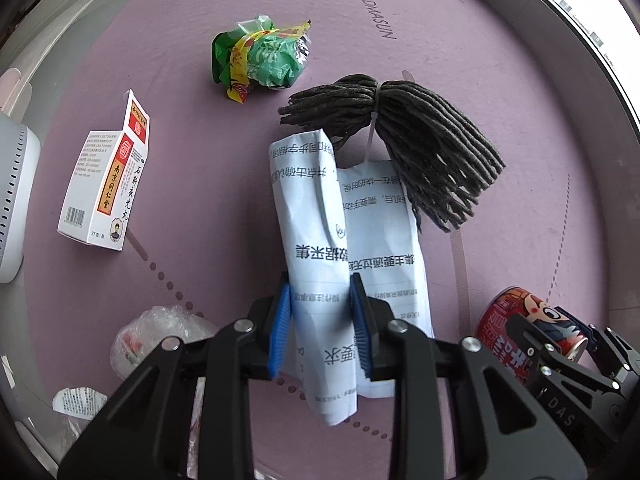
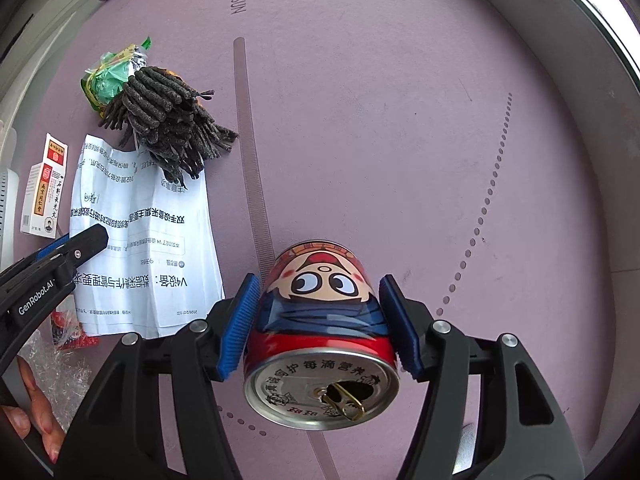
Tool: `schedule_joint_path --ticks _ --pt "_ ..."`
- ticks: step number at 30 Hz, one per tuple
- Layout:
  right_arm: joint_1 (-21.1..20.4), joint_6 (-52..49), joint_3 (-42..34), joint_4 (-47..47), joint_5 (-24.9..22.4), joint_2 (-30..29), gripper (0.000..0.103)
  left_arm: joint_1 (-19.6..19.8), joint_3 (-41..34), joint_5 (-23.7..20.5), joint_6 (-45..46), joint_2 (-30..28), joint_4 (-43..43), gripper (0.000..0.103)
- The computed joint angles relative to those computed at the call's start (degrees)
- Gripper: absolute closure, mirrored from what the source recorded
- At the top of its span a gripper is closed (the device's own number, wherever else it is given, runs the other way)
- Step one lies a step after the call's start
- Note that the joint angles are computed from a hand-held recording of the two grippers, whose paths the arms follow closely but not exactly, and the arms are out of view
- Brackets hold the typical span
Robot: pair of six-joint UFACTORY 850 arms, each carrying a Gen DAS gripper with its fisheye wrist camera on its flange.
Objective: Collect trash
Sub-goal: 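Lift the drink can and leaflet and carry them over the grey bin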
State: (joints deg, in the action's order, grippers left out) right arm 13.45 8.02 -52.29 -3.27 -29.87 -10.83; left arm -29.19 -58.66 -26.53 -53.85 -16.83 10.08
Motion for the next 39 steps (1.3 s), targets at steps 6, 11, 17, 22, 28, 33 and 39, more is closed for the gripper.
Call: schedule_joint_path --ticks 6,11,17,22,28,33,39 --pt "0.3 -0.4 -2.0 1.1 -5.1 2.5 0.044 0.6 0.9 -3.0 2.2 4.9 -3.0 0.075" --pt "2.1 -0.6 -6.5 2.2 -10.2 3.7 0.044 1.5 0.5 -7.1 2.8 9.6 -4.5 0.076" --pt "6.9 -3.5 -14.1 5.0 -17.2 5.2 0.044 4.9 0.2 -13.3 2.8 17.9 -4.5 0.076" --pt "13.5 -4.3 -24.3 7.3 -22.2 3.3 0.044 10.7 -1.4 -19.4 4.0 25.3 -2.8 0.076" --pt "23.0 -2.6 -39.9 8.9 -25.6 -3.4 0.044 23.0 -3.5 -26.4 11.1 33.3 -0.7 0.076" --pt "30.3 -0.7 -54.6 10.2 -27.6 -11.1 0.044 35.9 -6.4 -30.0 22.7 36.2 0.0 0.076" --pt "36.6 1.1 -71.6 10.5 -30.5 -21.7 0.044 48.2 -8.0 -28.3 35.4 35.2 -0.3 0.070"
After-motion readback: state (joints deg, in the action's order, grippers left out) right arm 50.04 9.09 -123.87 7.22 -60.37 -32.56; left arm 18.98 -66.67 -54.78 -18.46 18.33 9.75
